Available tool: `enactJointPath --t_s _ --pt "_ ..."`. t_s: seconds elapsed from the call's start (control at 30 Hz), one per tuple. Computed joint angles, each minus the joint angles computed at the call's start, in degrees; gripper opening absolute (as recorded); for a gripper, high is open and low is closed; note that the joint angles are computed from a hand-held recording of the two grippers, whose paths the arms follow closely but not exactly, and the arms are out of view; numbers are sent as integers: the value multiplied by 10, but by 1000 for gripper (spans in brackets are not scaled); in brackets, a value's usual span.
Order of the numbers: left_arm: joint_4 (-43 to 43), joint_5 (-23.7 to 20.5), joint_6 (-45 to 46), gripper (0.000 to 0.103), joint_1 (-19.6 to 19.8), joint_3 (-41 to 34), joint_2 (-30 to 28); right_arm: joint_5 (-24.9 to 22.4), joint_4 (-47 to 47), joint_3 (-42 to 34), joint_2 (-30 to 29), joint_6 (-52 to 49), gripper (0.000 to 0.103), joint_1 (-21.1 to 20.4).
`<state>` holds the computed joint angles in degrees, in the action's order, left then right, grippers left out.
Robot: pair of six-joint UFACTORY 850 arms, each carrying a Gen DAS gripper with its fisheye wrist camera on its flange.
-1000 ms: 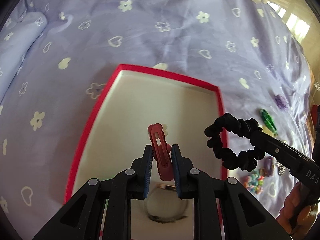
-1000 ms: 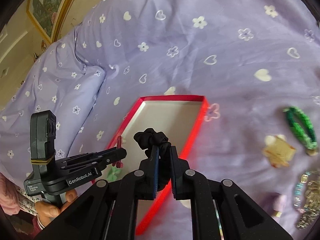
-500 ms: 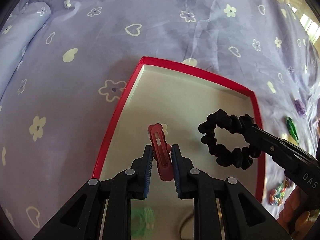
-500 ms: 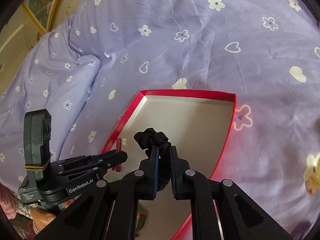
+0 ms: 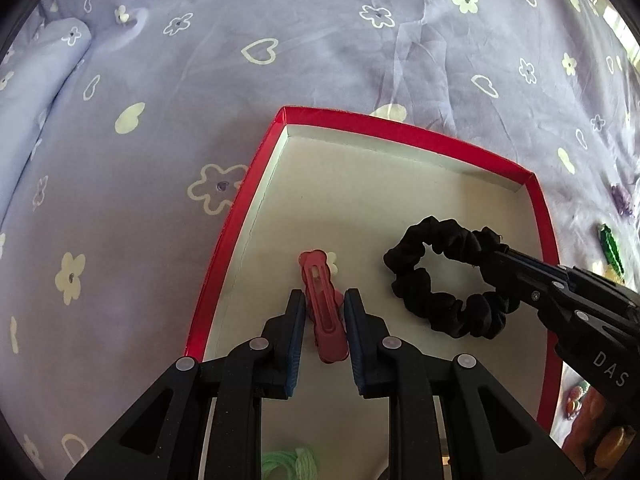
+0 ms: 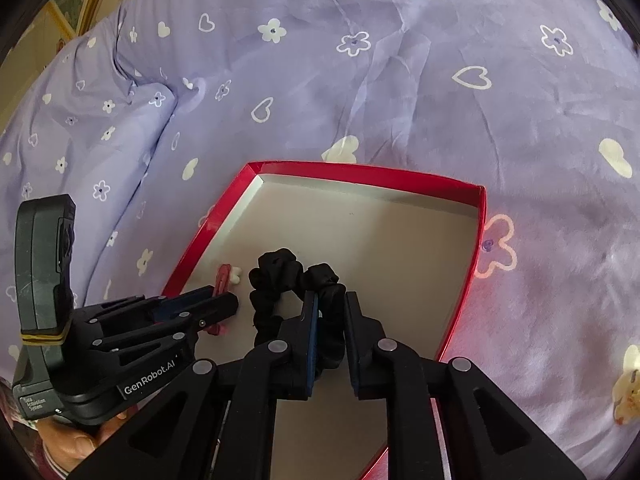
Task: Organize jewelry
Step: 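Carry the red clip and black scrunchie into the box and release both, then grasp the yellow clip with the left tool while the right tool grasps the green braided bracelet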
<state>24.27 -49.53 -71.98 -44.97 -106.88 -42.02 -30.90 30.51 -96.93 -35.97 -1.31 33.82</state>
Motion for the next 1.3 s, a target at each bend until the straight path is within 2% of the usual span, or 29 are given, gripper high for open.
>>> enactJointPath --t_s 0.1,0.2,0.27,0.47,0.63,0.8,0.87,1.3 --pt "0 -5 0 21 0 -7 -5 -4 -12 -5 -2 9 22 1" --pt "-2 -10 -1 28 -2 -8 -4 -3 -2 -4 -1 3 28 -1" --pt "1 -13 -8 40 -2 -7 -3 1 2 1 4 -1 29 -2" --pt "19 -9 -44 43 -10 21 23 11 24 21 26 -18 29 -6" --pt "39 -5 -79 51 -25 38 47 28 52 62 66 -44 36 -12" --pt "43 2 -95 54 -41 41 60 48 60 117 115 -46 36 -22" --pt "45 4 -99 58 -48 37 62 53 56 136 132 -39 36 -27" --pt "34 -2 -60 66 -82 -40 31 84 8 266 245 23 38 -72"
